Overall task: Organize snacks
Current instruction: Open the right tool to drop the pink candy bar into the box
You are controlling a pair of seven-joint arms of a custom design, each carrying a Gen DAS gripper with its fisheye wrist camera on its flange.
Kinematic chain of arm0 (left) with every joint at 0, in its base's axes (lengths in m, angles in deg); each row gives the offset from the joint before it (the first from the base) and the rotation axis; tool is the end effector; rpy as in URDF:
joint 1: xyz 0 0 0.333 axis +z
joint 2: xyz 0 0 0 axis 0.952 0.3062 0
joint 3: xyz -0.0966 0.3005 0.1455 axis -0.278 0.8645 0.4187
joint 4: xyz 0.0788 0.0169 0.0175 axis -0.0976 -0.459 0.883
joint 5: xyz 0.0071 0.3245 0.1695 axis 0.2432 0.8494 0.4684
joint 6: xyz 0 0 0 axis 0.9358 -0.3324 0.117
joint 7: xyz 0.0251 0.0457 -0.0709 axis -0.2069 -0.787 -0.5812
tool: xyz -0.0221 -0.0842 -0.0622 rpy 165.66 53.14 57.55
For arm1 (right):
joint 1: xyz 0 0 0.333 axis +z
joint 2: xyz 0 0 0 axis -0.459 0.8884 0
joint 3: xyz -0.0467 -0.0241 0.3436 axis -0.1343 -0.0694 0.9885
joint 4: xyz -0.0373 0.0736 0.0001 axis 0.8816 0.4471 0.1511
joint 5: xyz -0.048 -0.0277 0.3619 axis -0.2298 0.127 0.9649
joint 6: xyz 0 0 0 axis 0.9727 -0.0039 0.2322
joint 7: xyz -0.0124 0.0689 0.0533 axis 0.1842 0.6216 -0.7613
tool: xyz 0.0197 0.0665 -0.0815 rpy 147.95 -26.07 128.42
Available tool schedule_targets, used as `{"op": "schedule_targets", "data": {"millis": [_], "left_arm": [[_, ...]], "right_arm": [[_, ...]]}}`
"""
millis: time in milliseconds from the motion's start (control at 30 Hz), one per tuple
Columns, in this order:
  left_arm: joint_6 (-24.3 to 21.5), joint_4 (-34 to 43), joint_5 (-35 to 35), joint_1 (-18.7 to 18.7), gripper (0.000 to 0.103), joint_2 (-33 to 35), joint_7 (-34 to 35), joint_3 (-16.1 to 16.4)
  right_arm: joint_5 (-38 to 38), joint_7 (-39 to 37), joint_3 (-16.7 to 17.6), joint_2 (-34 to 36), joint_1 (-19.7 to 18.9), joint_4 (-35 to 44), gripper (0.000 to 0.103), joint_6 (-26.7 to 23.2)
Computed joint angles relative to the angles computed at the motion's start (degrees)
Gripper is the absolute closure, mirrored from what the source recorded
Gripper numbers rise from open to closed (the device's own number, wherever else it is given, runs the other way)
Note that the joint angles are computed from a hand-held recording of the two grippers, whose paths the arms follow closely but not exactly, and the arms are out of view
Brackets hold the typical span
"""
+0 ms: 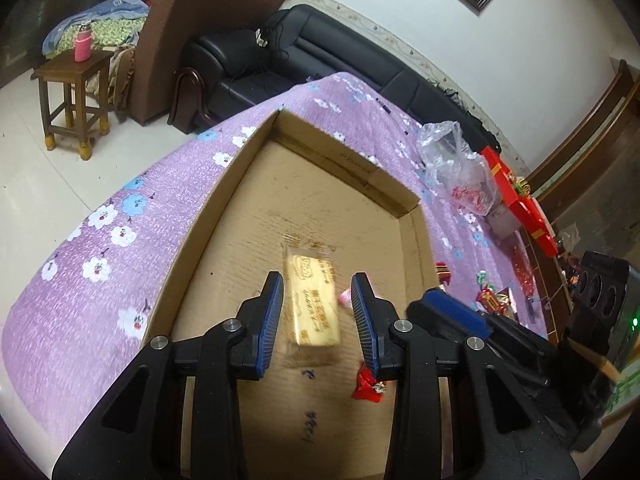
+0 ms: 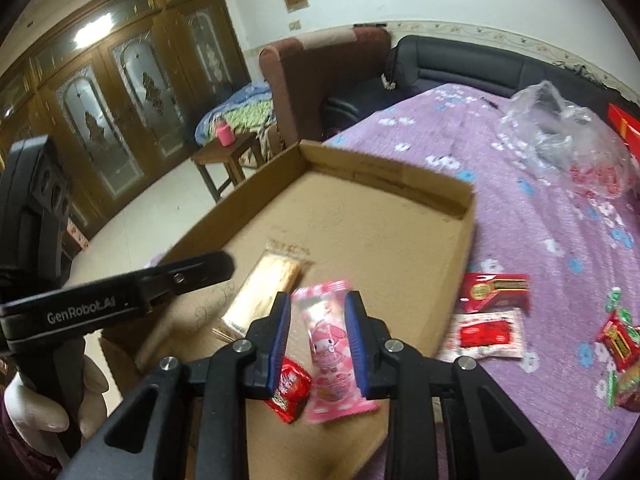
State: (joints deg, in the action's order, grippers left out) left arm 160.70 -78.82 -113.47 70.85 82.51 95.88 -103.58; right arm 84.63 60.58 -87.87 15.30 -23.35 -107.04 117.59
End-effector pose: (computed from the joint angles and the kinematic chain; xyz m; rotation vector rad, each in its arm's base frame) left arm 0.5977 -0.2466 0.4799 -1.9631 2.0488 -1.2486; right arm 0.5800 0.0116 0.4718 -1.8258 1.5148 -0.4280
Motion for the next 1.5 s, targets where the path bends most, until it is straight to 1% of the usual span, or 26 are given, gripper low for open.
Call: {"op": "schedule_targets", "data": {"millis": [133, 233, 300, 367, 467, 533, 600, 733, 800, 867, 967, 1033, 1067, 1133, 1233, 1300, 1367, 1433, 1500], "left_arm": [[0.17, -2.26, -2.69, 0.44, 0.069, -2.39, 1.37, -1.20], [0.70, -4.17, -7.26, 0.33, 0.069, -4.30, 5.34, -2.49], [0.73, -4.73, -10.31, -0.38, 0.069, -4.99, 8.00, -2.68], [0.35, -4.95, -12.30, -1.45, 0.069, -5.41, 9.73, -2.25], [0.02, -4.94, -12.64, -3.89, 0.069, -5.64, 9.79, -0.18], [0.20, -5.29, -12.97, -4.89, 0.069, -6.00, 9.32, 1.04], [0.60, -5.60, -12.67, -5.74, 0.069, -6.25, 8.48, 2.18], [0.93, -6.53, -10.90, -6.56, 0.069, -6.57, 6.03, 3.78], [0.86, -6.89, -11.07, -6.33, 0.069, -6.58, 6.24, 3.68], [1.02, -7.24, -12.86, -5.68, 0.069, -6.62, 7.49, 3.11], [1.60, -7.67, -18.05, -4.56, 0.069, -6.93, 10.80, 2.10], [1.87, -7.91, -22.19, -4.12, 0.069, -7.36, 13.73, 1.94], [1.80, -7.94, -23.18, -4.33, 0.069, -7.54, 14.49, 2.34], [1.48, -8.21, -25.98, -4.54, 0.069, -8.02, 16.78, 3.00], [0.65, -8.35, -28.03, -5.51, 0.069, -8.31, 18.55, 4.49], [0.09, -8.36, -31.25, -5.62, 0.069, -8.54, 21.77, 4.85], [0.05, -8.49, -32.09, -6.40, 0.069, -8.81, 22.99, 5.82], [-0.49, -8.55, -33.69, -6.80, 0.069, -9.08, 24.64, 6.41], [-0.78, -8.67, -34.50, -7.38, 0.069, -9.32, 25.65, 7.08]], "right_arm": [[4.60, -2.60, -1.16, -3.21, -1.26, -2.09, 0.072, 0.25], [6.44, -3.26, -2.93, -5.22, -2.06, -3.98, 0.067, 1.75], [6.49, -2.20, -4.18, -5.75, -2.78, -4.95, 0.066, 2.93], [4.78, 0.04, -5.16, -5.67, -3.56, -5.63, 0.066, 3.53], [2.88, 2.95, -6.01, -5.02, -4.83, -6.06, 0.066, 2.38], [3.12, 3.18, -6.07, -4.78, -5.45, -6.16, 0.066, 1.18], [4.60, 1.58, -5.77, -4.70, -5.68, -6.21, 0.066, 0.28], [9.07, -4.59, -5.23, -6.04, -5.43, -6.52, 0.066, -3.86], [10.73, -7.96, -5.13, -6.78, -4.87, -6.25, 0.066, -6.95], [10.52, -9.72, -4.99, -7.59, -4.04, -6.31, 0.066, -9.44], [7.45, -10.38, -4.47, -8.23, -2.51, -6.28, 0.066, -13.12], [4.21, -8.85, -4.57, -7.70, -1.95, -5.17, 0.066, -19.04], [2.69, -7.58, -4.50, -7.12, -1.74, -4.48, 0.066, -21.00], [-0.30, -4.79, -3.96, -5.74, -1.12, -3.21, 0.066, -22.27], [-6.09, 0.97, -2.98, -3.48, 0.02, -1.92, 0.066, -19.74], [-11.52, 6.23, -2.54, -1.97, 1.01, -1.80, 0.066, -15.43], [-16.63, 11.56, -2.26, -1.12, 1.94, -2.21, 0.066, -11.40], [-21.19, 16.35, -2.16, -0.22, 2.59, -2.35, 0.066, -8.71], [-23.00, 18.60, -1.78, 0.53, 2.78, -2.51, 0.066, -6.53]]}}
